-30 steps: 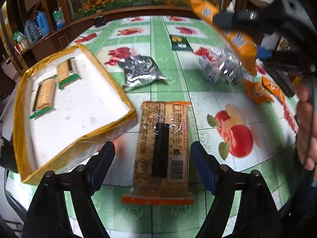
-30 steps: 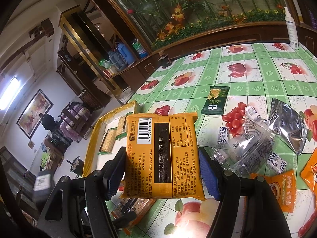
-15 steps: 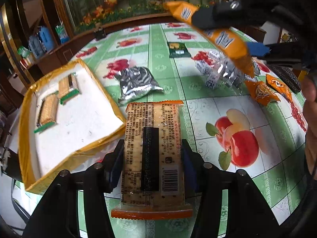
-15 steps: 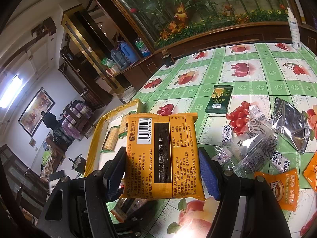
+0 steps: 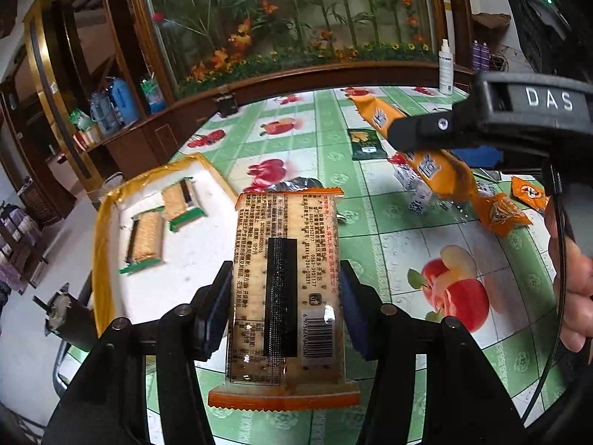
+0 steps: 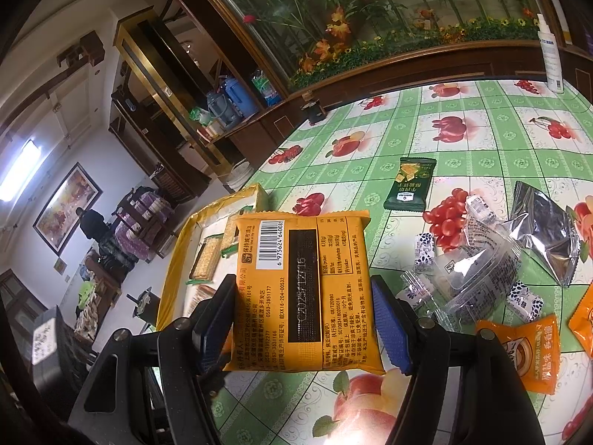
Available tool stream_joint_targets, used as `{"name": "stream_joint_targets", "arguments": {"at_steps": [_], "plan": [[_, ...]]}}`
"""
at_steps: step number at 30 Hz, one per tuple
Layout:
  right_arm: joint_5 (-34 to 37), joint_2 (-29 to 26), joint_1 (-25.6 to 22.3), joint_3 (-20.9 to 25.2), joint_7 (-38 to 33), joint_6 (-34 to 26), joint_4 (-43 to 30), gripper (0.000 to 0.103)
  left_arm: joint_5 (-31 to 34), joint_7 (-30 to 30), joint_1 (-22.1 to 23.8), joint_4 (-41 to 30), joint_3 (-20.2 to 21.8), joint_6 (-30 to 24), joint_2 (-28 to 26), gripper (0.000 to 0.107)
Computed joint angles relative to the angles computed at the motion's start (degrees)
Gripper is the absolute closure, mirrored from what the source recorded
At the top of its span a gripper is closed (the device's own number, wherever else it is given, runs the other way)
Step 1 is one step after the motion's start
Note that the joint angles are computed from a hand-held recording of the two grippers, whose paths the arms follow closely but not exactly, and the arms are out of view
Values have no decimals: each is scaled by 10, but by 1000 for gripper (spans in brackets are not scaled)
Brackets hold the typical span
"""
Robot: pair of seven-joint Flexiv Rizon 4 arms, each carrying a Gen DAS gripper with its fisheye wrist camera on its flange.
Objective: Organize snacks
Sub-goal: 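Carry the brown pack over the tray with the left gripper while the right carries the orange pack there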
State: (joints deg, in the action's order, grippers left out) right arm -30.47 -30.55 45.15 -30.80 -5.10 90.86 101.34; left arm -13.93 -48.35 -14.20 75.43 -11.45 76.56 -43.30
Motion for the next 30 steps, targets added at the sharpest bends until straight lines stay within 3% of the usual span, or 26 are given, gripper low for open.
{"name": "stream_joint_targets", "arguments": {"at_steps": [11,30], "plan": [[-9,-6,-29,41,-9,-18,-19,32,5,-17,0,-14,10,13,-9,54],[-25,-40,-120,178,-53,-72,-102,32,0,-40,12,-41,16,13,-23,54]]}}
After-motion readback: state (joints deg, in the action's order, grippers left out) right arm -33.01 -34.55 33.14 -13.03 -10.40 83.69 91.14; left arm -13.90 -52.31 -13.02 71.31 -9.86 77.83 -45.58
